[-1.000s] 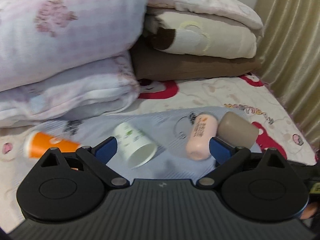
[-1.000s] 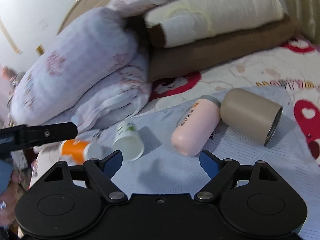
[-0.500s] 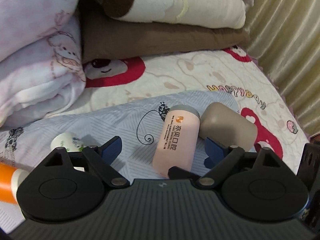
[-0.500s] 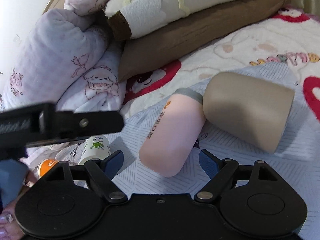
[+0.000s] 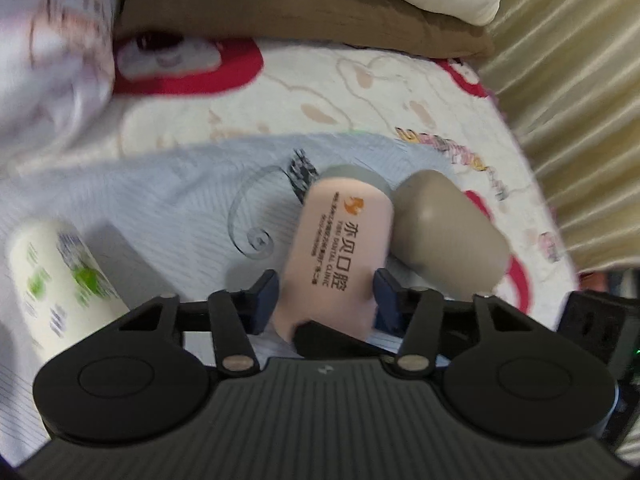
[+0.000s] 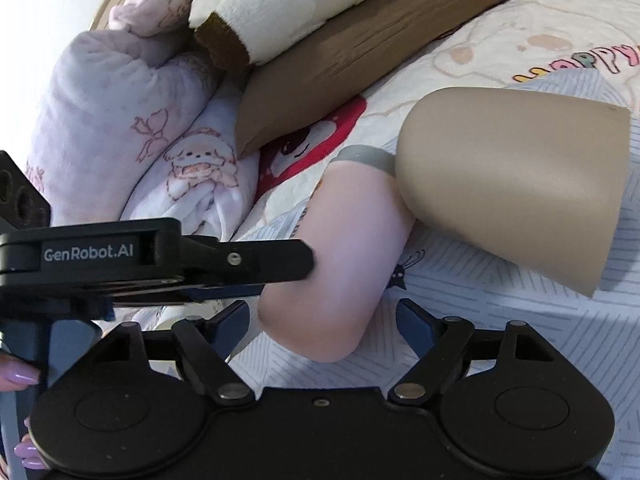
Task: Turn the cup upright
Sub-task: 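Close the right gripper around the pink tumbler's body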
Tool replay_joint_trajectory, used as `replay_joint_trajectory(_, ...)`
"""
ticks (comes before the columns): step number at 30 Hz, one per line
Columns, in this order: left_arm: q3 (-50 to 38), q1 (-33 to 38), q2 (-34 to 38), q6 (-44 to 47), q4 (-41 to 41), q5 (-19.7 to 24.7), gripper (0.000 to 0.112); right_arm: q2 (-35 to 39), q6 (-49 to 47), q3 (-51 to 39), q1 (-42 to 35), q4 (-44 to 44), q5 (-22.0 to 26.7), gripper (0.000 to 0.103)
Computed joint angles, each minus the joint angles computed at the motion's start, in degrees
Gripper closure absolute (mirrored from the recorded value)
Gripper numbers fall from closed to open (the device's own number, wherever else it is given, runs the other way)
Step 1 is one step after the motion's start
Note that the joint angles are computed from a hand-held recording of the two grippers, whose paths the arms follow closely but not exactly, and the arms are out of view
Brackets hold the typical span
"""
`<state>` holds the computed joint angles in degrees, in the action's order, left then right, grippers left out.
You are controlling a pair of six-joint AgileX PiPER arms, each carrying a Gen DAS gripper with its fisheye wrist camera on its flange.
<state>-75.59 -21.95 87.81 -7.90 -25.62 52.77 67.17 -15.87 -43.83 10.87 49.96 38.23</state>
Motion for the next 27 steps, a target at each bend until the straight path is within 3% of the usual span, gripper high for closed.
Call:
replay_joint_trajectory(4, 2.4, -1.3, -2.2, -0.9, 1.6, -1.6, 0.064, -0.2, -2.8, 0.7, -1.0, 1.9, 1.5, 0.032)
replay_joint_trajectory(12, 3.7, -5.0, -6.3, -5.5, 6.8, 1.8, 0.064, -4.1, -1.4, 2.5, -1.5, 1.0, 6.0, 0.032)
replay_joint_trajectory(20, 6.6, -7.0, -14.4, -8.3, 8.4, 7.2, 0.065, -12.0, 10.5, 1.9, 3.4, -7.2, 10.4, 0.032)
replay_joint_trajectory(27, 12.8, -7.7, -24.6, -12.4, 9.0, 13.4, 0.065, -16.3, 29.0, -0.4, 17.0, -18.8, 13.5, 0.032)
